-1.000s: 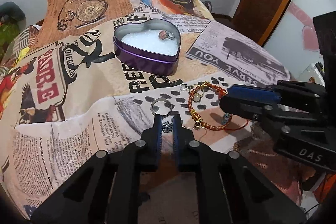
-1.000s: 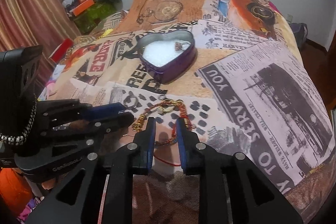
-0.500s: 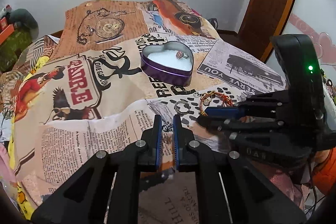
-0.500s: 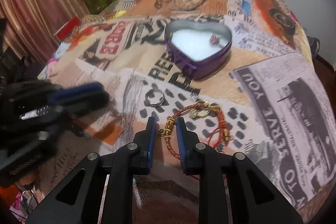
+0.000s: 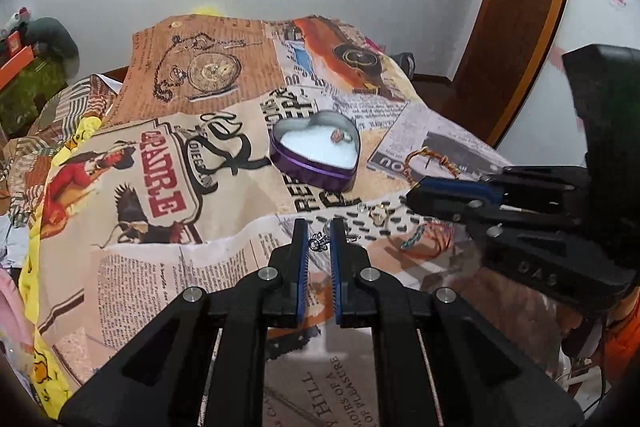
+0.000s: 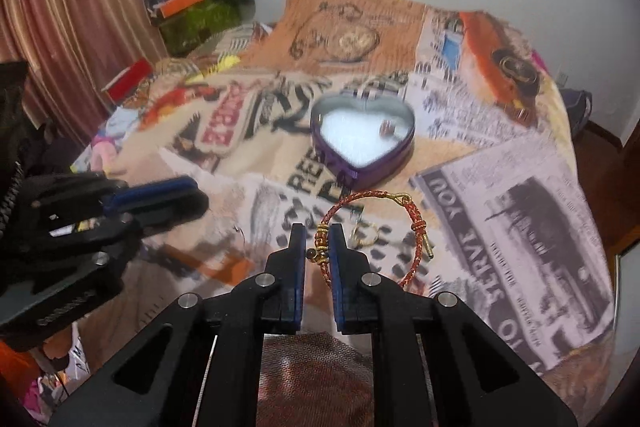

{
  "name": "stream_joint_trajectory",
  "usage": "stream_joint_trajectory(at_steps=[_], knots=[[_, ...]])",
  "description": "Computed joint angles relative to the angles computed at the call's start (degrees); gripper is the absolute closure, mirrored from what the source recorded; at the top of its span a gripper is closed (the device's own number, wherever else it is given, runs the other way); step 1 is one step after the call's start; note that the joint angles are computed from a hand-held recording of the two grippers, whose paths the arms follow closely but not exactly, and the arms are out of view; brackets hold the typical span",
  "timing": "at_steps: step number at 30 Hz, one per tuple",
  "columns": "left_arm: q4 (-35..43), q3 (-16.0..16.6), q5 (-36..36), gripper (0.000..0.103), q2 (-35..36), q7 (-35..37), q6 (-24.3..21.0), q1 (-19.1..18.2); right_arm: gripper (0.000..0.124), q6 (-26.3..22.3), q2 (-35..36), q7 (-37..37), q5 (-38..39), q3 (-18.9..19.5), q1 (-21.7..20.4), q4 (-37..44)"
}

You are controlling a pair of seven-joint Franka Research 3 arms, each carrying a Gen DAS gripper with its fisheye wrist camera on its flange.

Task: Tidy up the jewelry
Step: 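Carry the bracelet with the right gripper into the heart tin and release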

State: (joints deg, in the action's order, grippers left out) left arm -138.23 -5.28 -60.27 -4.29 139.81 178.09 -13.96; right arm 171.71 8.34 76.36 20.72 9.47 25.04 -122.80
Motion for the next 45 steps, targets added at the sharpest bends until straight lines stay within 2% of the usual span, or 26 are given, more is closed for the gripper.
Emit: stream_joint_trajectory(at_steps=[7,11,14,22,26,40,45], knots=[[0.9,0.8,2.6,0.094,-0.7,-1.8,1.8,-0.5,0.114,2.8,-1.0,4.7,-4.8,-2.0,1.5,0.8],[2.4,1.9,0.8,0.094,-0.1,0.0,2.2,-1.7,0.114,3.8,-0.8,3.8,-4.0,-1.0,0.5,1.5],[3.8,1.5,-0.7,0.094,0.7,1.4,2.2,-1.2,0.114,4.0,-0.1,2.5,-2.7,-0.4,-0.1,2.7],[9.5,-2.5,-1.3,0.094,5.9,2.3,2.1,4.0,0.114,4.1,3.9,-1.9,2.0,1.5,-2.2,7.4],[12.1,-4.7,0.5,0.094,8.9,0.5,2.4,7.0,0.114,3.3,6.9,-2.5,3.0,1.6,-2.6,10.3],[18.3,-10.0,13.5,0.094,17.0,-10.5,1.7,14.8,0.114,-2.5,15.9,-1.6,-1.1,-0.5,-1.2,20.3],[20.5,-11.5,18.9,0.094,19.7,-15.0,0.2,17.1,0.114,-4.0,18.2,-1.6,-3.3,-1.4,-0.4,22.9]])
